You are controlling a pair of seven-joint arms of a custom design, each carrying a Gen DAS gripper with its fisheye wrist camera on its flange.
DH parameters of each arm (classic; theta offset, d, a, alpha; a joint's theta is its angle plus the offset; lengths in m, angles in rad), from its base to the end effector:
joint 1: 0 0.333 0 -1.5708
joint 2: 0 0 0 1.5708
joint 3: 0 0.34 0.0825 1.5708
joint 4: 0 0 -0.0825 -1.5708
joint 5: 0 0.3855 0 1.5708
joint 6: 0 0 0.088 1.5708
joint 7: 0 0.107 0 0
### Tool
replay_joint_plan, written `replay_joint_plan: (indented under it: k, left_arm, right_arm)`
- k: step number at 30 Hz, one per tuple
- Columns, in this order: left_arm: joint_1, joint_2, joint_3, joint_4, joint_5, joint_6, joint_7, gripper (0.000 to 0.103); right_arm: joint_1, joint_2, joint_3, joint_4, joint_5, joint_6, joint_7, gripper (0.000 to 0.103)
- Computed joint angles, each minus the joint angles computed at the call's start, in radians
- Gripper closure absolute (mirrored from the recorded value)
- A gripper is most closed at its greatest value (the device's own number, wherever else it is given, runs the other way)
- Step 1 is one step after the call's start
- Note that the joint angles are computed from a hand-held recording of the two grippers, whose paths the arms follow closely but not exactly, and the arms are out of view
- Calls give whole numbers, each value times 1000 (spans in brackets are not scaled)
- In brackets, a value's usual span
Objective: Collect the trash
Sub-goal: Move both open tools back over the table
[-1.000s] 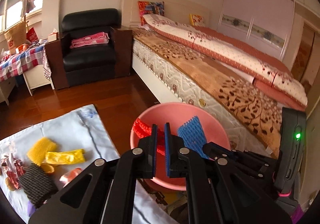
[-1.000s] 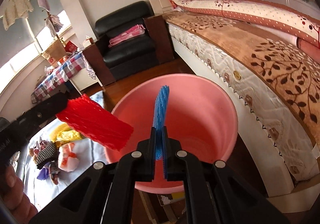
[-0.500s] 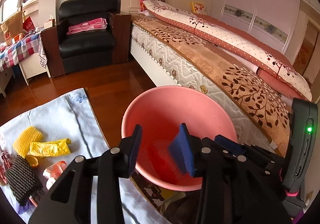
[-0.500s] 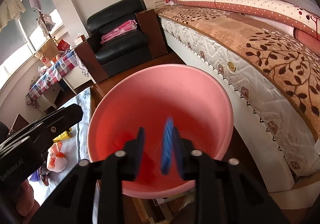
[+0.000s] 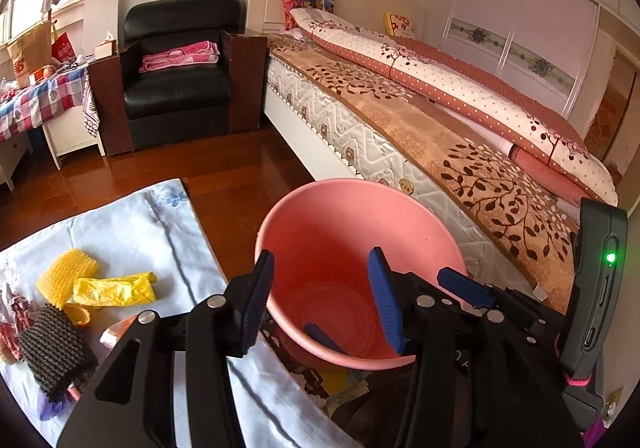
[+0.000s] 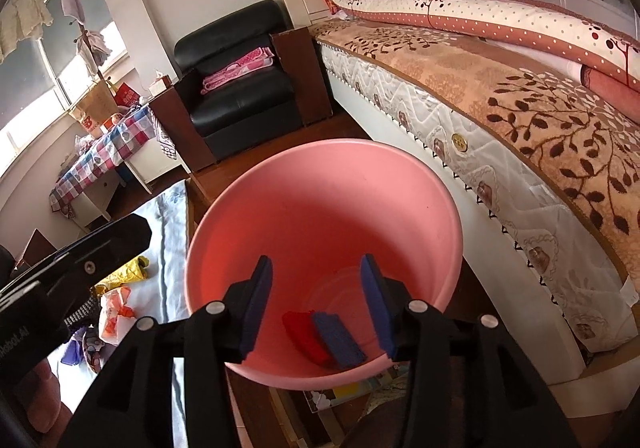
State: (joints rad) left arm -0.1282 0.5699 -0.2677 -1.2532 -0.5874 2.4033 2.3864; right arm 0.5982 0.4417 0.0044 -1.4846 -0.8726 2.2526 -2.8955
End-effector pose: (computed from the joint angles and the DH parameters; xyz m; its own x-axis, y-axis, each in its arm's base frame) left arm 0.7363 -0.2470 0.5295 -0.7584 -0.6287 0.1716 -0.5241 0.4318 -0.7341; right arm 0.6147 0.3965 0.4843 -0.5718 -0.7705 -0.2818 -0.4591 0.5852 -0.6684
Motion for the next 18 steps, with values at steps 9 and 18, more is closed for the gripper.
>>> replay_joint_plan:
  k: [9, 18]
  left_arm:
    - [48, -72, 4, -84, -53, 32, 32, 54]
    - [108, -155, 16, -194, -146, 86, 95, 54]
  right_arm:
    - [44, 39, 2, 95, -3, -64, -43, 48]
    - [110, 123, -14, 255, -2, -133, -123, 42]
